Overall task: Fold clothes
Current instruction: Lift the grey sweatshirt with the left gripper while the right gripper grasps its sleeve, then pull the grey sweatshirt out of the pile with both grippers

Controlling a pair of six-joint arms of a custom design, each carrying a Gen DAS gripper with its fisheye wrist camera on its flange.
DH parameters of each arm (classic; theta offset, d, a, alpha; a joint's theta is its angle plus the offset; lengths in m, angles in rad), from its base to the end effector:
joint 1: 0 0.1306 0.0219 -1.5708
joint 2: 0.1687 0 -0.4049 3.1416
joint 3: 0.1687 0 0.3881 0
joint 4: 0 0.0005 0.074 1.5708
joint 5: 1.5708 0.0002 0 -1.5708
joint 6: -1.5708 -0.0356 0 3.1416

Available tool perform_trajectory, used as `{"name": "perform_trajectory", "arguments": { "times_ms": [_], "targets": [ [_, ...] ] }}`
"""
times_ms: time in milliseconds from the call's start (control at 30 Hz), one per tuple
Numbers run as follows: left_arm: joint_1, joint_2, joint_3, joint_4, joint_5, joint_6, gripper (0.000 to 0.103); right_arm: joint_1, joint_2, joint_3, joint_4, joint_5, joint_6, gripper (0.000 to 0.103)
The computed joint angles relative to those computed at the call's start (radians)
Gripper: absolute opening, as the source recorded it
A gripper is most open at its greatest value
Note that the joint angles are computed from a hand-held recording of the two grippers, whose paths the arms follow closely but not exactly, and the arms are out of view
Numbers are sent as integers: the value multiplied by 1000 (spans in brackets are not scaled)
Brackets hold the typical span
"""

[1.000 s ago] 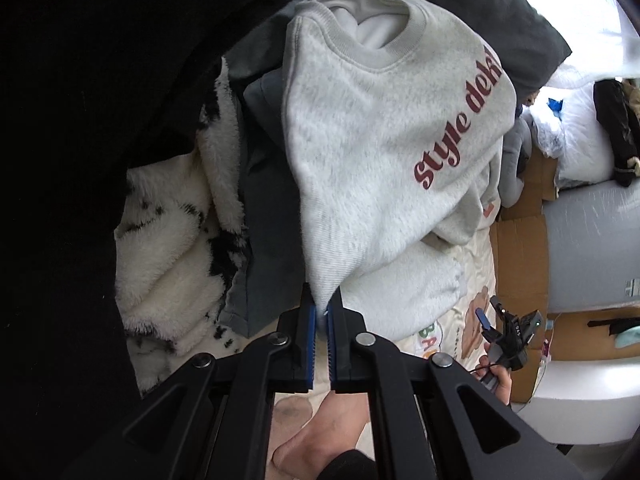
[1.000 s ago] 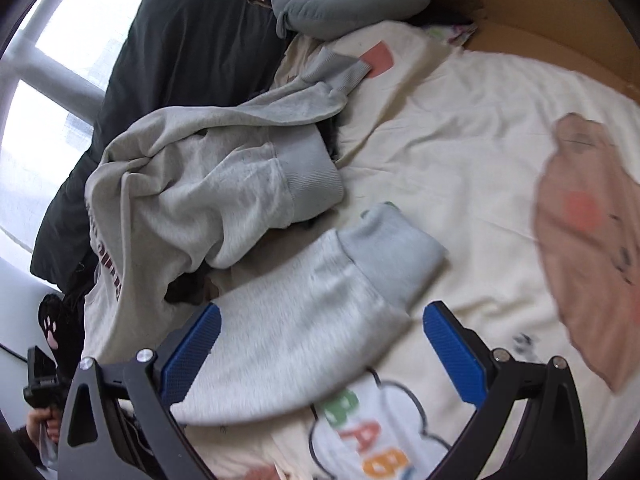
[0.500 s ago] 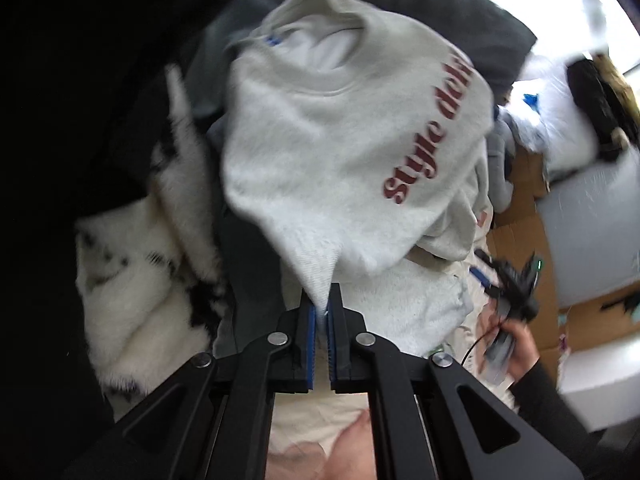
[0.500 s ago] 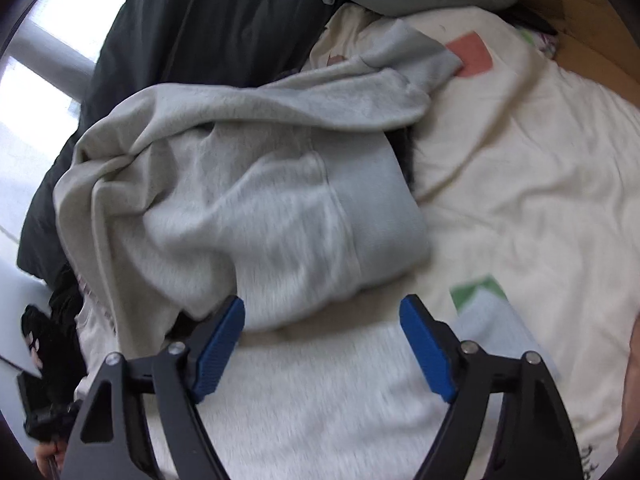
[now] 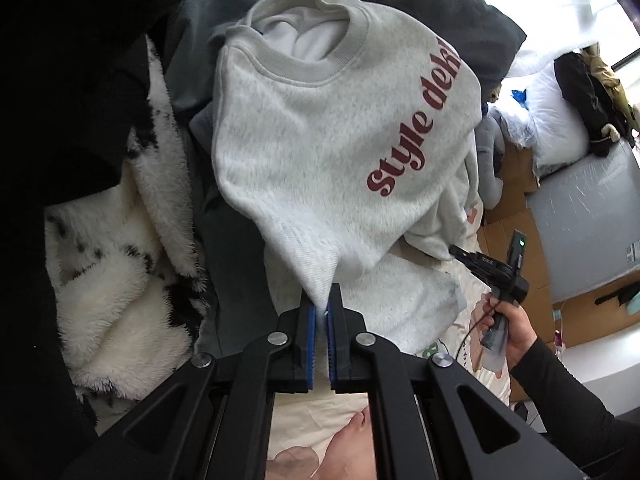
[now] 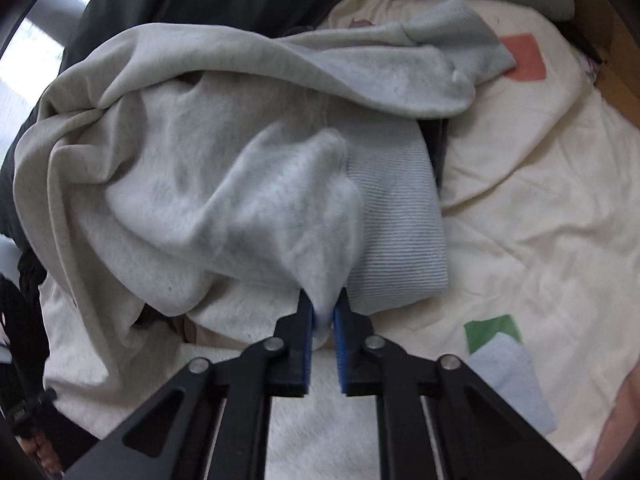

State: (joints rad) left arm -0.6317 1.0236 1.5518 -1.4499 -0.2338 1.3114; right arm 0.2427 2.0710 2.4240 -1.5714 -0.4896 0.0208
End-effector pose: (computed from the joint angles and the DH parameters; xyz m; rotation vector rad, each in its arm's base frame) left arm 0.2249 -0.1550 0.6158 -0.9401 2.3584 -0.5368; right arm 0.6497 0.1776 0.4834 -0.4835 2.7156 0.7384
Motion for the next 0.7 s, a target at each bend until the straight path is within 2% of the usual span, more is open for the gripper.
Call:
{"name": "perform_trajectory", "arguments": {
  "times_ms": [100,233,433,700],
  "targets": [
    [10,18,25,-28,6,-22,3,-10,-2,29,-21,24,19,6],
    [27,31,42,-8,33,-33,3,-45,-7,62,-43,50,13,6],
    [39,81,105,15,66,-102,3,-84,-37,58,-64,105,52,6],
    [43,154,196,28,101,-201,3,-146,-65,101,-68,120,24,5]
  ]
}}
